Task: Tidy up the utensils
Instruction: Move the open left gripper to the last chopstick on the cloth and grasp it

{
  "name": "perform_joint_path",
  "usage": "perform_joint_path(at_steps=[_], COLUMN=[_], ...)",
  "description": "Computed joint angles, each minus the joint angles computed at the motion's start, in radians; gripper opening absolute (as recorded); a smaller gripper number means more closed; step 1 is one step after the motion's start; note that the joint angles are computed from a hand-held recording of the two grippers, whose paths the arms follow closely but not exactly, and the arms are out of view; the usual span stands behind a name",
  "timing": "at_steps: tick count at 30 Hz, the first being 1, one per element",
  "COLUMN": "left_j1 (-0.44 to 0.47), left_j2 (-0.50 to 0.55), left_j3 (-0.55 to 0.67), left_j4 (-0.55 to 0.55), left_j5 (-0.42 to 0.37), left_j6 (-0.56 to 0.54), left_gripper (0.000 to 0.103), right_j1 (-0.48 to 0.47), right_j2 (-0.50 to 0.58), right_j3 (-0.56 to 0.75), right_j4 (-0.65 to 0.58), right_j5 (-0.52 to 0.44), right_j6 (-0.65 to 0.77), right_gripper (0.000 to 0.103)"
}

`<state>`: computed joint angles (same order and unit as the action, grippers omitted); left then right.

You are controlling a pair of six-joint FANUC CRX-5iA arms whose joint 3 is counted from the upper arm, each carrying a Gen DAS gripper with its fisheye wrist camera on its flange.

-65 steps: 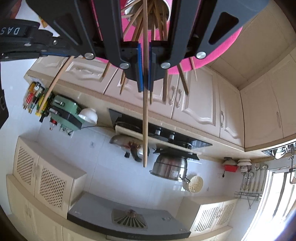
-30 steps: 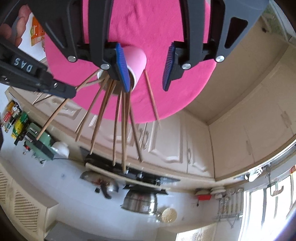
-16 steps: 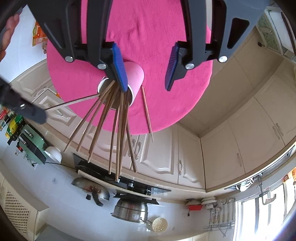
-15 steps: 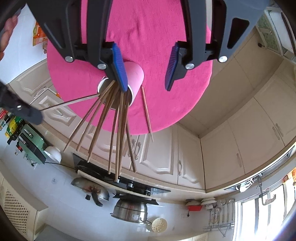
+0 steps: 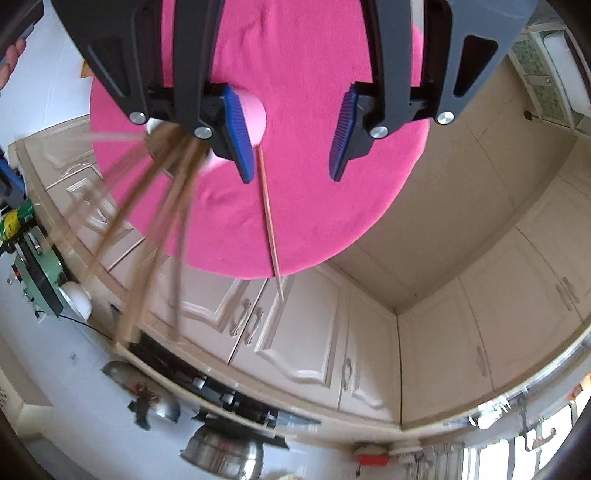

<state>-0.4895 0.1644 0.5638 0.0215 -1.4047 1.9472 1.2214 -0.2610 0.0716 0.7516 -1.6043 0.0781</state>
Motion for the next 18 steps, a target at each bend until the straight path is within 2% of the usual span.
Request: perform_joint_path(at_steps=[4,10,14,18], left_j1=[0.052,0.088,0.086,0.073], left_j2=[0.116,0.32,0.441,0.573], left_j3=[0.087,0.264,0.4,0.577], left_j4=[0.062,0.175,0.204,0.221], left_j5=[-0.034,-0.112,-0.175,-0.258], left_j6=[-0.066,-0.168,-0.206,-0.233], left_gripper=[0.042,0.042,0.042,0.041], right_j1=[-0.111,-0.331,-0.4,-0.438], right_j2=[0.01,0.076,0.12,0.152], right_j3=[0.014,0.064,0.049,0.046], right_j4=[-0.091,-0.362,-0.456,-0.507], right_j5=[0.031,0.104,0.177,0.21], right_j6=[0.033,0.228,0.31,0.351], right_gripper=[0.046,0.046,0.046,0.046])
